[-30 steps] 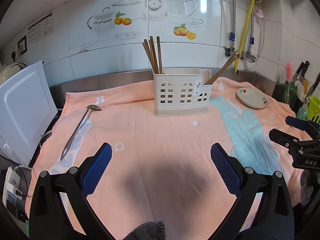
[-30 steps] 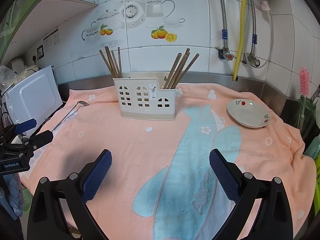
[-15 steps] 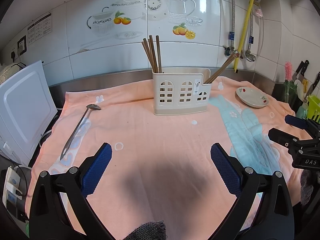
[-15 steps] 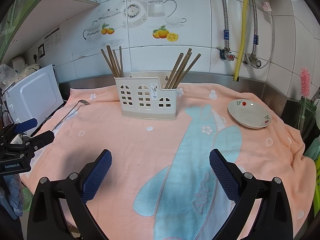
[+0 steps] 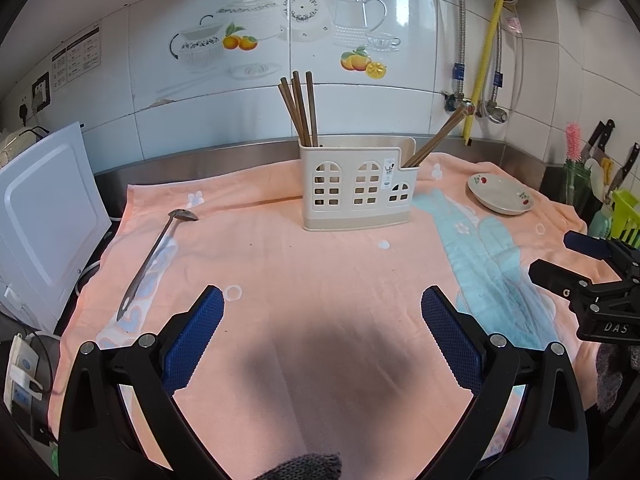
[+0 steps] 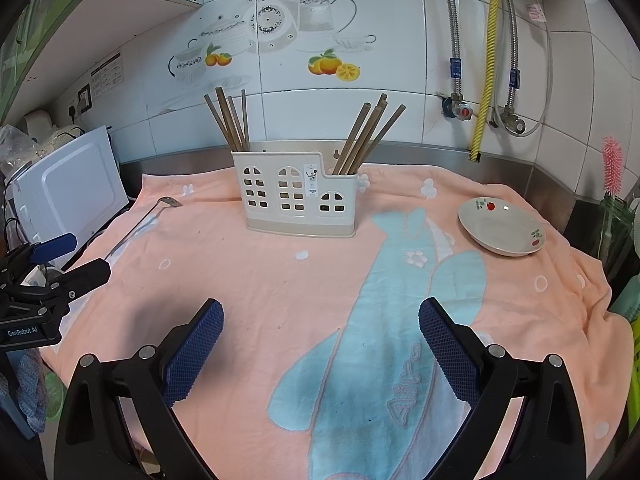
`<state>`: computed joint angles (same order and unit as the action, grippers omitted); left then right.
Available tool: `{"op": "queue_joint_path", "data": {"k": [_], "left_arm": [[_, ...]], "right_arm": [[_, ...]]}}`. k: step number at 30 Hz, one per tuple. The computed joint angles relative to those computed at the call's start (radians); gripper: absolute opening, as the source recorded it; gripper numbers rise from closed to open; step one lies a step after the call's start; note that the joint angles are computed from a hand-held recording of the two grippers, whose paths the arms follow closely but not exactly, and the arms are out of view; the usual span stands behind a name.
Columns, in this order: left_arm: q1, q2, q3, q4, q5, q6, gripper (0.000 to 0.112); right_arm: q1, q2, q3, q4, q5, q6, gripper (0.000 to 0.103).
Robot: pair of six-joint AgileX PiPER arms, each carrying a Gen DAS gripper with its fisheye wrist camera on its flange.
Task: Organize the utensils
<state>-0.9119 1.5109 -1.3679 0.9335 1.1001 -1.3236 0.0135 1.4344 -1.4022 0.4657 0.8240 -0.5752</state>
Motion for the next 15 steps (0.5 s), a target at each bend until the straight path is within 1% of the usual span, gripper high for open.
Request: {"op": "queue_joint_path", "data": {"k": [15], "left_arm": [[0.008,-0.006,0.005,-0.01,0.001,0.005,0.098]], "right_arm": [[0.0,0.0,0.004,0.0,0.004,-0.002,0.095]]}}
